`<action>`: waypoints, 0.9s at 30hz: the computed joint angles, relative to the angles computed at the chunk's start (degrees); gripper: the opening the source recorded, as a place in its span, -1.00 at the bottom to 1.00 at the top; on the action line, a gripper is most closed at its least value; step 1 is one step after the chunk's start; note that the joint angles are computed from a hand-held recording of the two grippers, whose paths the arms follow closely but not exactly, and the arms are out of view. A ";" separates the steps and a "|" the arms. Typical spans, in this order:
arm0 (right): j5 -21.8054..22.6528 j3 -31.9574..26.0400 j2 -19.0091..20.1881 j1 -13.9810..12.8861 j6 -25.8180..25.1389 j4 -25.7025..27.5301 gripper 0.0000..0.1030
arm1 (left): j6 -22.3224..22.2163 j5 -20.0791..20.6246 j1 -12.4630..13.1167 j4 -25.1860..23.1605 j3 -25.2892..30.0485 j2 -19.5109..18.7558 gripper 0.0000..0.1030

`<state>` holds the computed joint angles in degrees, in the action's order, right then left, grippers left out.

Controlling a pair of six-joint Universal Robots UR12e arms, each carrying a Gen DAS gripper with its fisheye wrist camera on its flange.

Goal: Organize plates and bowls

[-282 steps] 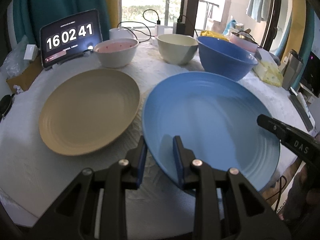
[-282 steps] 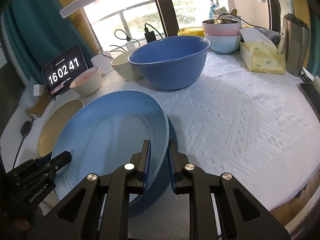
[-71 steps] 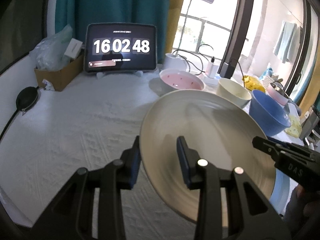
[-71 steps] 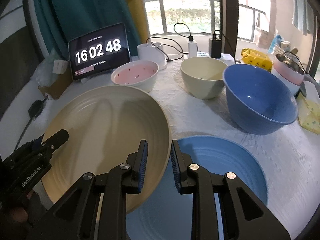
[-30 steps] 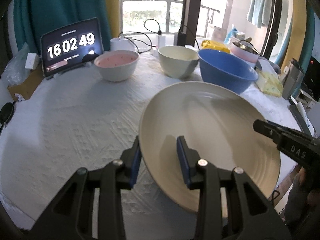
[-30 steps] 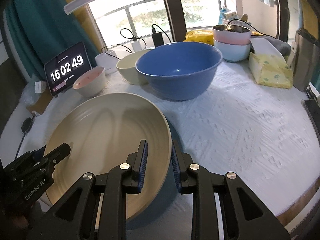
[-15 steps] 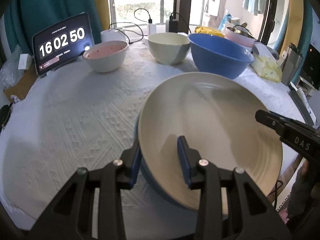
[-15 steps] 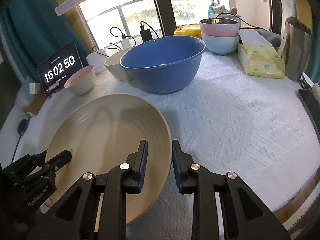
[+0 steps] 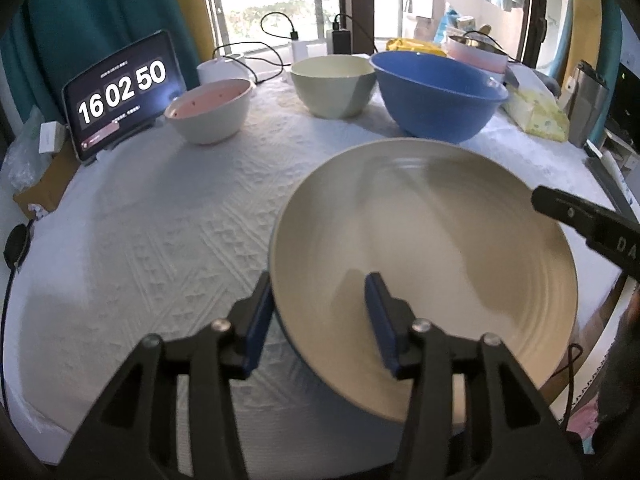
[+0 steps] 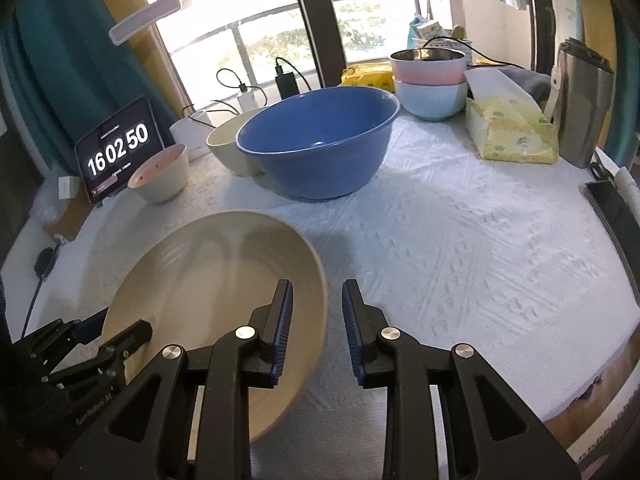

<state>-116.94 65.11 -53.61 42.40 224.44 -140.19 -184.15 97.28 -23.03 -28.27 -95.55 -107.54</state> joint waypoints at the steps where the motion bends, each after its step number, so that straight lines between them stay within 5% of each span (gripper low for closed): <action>1: -0.10 0.15 -0.11 -0.03 0.19 0.01 -0.47 | 0.09 0.01 0.02 0.08 -0.01 -0.02 -0.06; 9: 1.16 0.17 -0.05 -0.38 1.02 0.93 -0.45 | -2.02 0.20 0.45 -2.64 0.92 -0.67 -0.03; 27: 2.67 -0.96 0.69 -0.79 1.55 1.96 -0.33 | -5.21 -0.32 1.58 1.09 0.98 -1.06 -0.03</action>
